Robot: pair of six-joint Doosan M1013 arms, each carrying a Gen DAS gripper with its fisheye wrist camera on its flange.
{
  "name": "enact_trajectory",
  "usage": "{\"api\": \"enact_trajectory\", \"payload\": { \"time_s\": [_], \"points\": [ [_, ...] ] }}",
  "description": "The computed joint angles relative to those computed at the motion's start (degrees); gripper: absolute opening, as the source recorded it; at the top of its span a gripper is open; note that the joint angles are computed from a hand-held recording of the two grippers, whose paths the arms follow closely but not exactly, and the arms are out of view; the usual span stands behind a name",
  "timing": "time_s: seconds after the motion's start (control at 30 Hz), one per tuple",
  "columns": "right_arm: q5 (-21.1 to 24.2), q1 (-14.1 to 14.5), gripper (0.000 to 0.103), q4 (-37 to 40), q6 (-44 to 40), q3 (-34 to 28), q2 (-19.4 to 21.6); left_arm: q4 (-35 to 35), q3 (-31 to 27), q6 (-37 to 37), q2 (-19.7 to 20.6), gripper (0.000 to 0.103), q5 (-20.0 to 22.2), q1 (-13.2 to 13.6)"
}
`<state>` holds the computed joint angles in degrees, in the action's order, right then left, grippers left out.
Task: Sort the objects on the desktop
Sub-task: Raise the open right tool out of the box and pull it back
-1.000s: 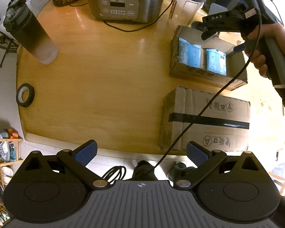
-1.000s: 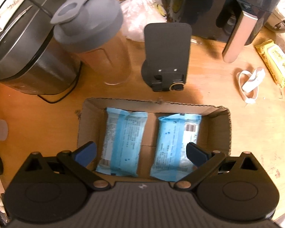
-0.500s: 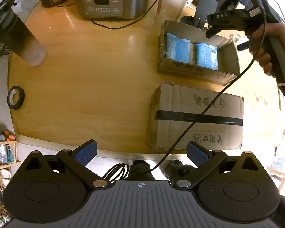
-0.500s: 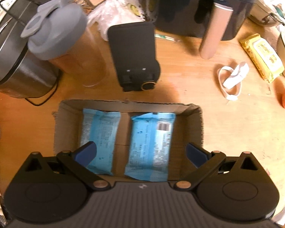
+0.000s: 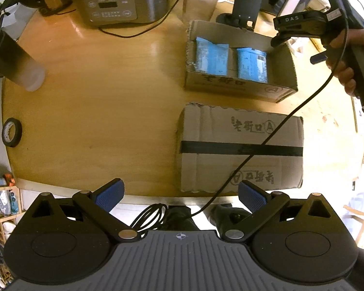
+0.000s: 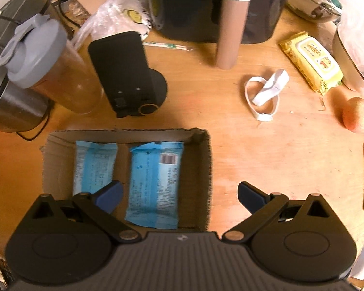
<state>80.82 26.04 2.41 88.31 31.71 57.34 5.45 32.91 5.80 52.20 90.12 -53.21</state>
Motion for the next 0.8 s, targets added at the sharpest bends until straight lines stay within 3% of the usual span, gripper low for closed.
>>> {"api": "enact_trajectory", "payload": {
  "time_s": [0.4,0.8],
  "points": [
    [-0.24,-1.49,0.103,-0.19,-0.05,0.39,-0.41,0.18,-6.36,1.02,3.37,0.103,2.59,-0.11],
    [-2.31,-1.72,0.103,-1.23,-0.07,3.98,-2.29,-0.61,-7.48,0.46,4.20,0.103,3.04,0.09]
  ]
}}
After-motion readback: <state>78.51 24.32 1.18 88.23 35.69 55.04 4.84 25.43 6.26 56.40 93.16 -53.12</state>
